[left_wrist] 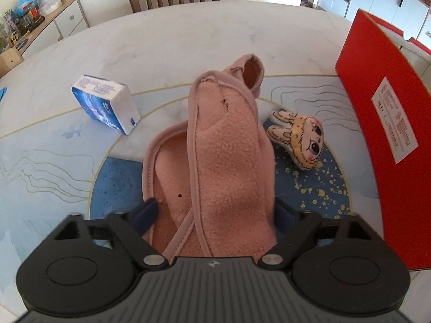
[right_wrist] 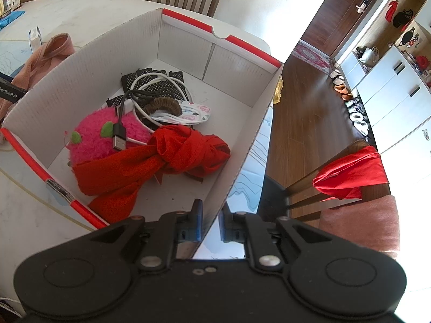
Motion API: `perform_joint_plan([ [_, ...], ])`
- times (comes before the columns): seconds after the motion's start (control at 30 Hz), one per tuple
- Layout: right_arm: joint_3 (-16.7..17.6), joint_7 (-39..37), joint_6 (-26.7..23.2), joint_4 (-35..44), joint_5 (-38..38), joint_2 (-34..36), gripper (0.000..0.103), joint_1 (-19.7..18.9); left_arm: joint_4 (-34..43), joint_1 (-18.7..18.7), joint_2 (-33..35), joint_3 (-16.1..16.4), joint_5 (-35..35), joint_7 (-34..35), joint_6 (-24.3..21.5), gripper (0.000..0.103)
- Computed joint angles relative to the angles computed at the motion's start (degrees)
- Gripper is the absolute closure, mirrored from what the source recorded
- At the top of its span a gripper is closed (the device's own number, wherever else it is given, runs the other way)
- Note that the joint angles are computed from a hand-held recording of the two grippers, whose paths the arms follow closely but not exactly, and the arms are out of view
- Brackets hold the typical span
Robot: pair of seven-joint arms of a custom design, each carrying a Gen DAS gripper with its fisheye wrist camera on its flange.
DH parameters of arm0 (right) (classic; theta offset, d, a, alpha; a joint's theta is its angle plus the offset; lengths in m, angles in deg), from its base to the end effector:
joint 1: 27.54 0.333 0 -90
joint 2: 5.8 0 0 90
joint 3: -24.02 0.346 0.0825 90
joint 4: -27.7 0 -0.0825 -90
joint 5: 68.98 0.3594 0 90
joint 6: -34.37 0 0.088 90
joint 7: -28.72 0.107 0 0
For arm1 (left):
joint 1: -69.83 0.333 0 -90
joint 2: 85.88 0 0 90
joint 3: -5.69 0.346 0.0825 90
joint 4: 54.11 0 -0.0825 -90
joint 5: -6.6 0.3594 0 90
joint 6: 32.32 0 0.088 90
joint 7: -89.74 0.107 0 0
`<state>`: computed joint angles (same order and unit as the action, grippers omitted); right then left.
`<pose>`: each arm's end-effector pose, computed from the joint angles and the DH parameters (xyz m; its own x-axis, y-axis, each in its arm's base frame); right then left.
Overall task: Organize objects
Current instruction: 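Lower the left gripper onto the pink fleece and grasp it, then lift the pink fleece with the left gripper and carry it into the box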
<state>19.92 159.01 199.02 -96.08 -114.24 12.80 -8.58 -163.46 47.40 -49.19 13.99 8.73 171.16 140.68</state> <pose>0.5516 0.1899 0.3239 0.2312 -0.9476 0.2207 -0.8459 -0.3078 -0.4355 0.6453 -0.1781 0.2571 -0.1716 -0.9844 -0.0383 -0.8697 0.1697 -0.4635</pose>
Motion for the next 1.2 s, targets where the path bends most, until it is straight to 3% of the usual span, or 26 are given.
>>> perform_joint_plan([
  [0.03, 0.00, -0.03, -0.04, 0.03, 0.02, 0.01, 0.092, 0.01, -0.04, 0.61, -0.24, -0.74, -0.30, 0.23, -0.02, 0.034],
  [0.13, 0.02, -0.13, -0.04, 0.06, 0.12, 0.04, 0.092, 0.00, -0.02, -1.29, -0.80, 1.25, 0.26, -1.42, -1.03, 0.052],
  [0.2, -0.03, -0.14, -0.06, 0.09, 0.06, 0.07, 0.092, 0.06, -0.95, -0.42, -1.60, 0.27, 0.20, -1.55, -0.19, 0.068],
  [0.33, -0.07, -0.12, 0.01, -0.02, 0.07, 0.02, 0.092, 0.07, -2.97, -0.94, -3.33, 0.75, 0.71, -1.86, 0.97, 0.078],
  [0.47, -0.04, -0.18, -0.03, 0.01, 0.10, 0.02, 0.092, 0.07, -4.51, -1.41, -5.84, 1.46, 1.45, -2.54, -0.22, 0.080],
  [0.67, -0.05, -0.33, 0.12, -0.14, 0.17, -0.04, 0.092, -0.01, -7.37, 2.39, -10.65, -3.05, 1.19, -1.19, 0.30, 0.081],
  [0.83, -0.05, -0.37, 0.08, -0.15, 0.21, -0.05, 0.092, -0.01, -9.48, 8.99, -14.61, -11.12, -3.13, 4.00, 0.60, 0.081],
  [0.97, -0.04, -0.43, -0.05, 0.04, 0.15, 0.05, 0.092, 0.05, -10.08, 11.24, -16.84, -15.17, -6.15, 8.35, 0.78, 0.081],
  [1.1, -0.02, -0.51, -0.05, 0.03, 0.20, 0.06, 0.092, 0.03, -9.56, 11.63, -18.12, -17.57, -8.51, 11.96, 0.19, 0.081],
  [1.2, 0.00, -0.60, -0.13, 0.09, 0.22, 0.04, 0.092, 0.05, -8.20, 10.16, -18.35, -17.49, -8.81, 12.88, -1.26, 0.081],
])
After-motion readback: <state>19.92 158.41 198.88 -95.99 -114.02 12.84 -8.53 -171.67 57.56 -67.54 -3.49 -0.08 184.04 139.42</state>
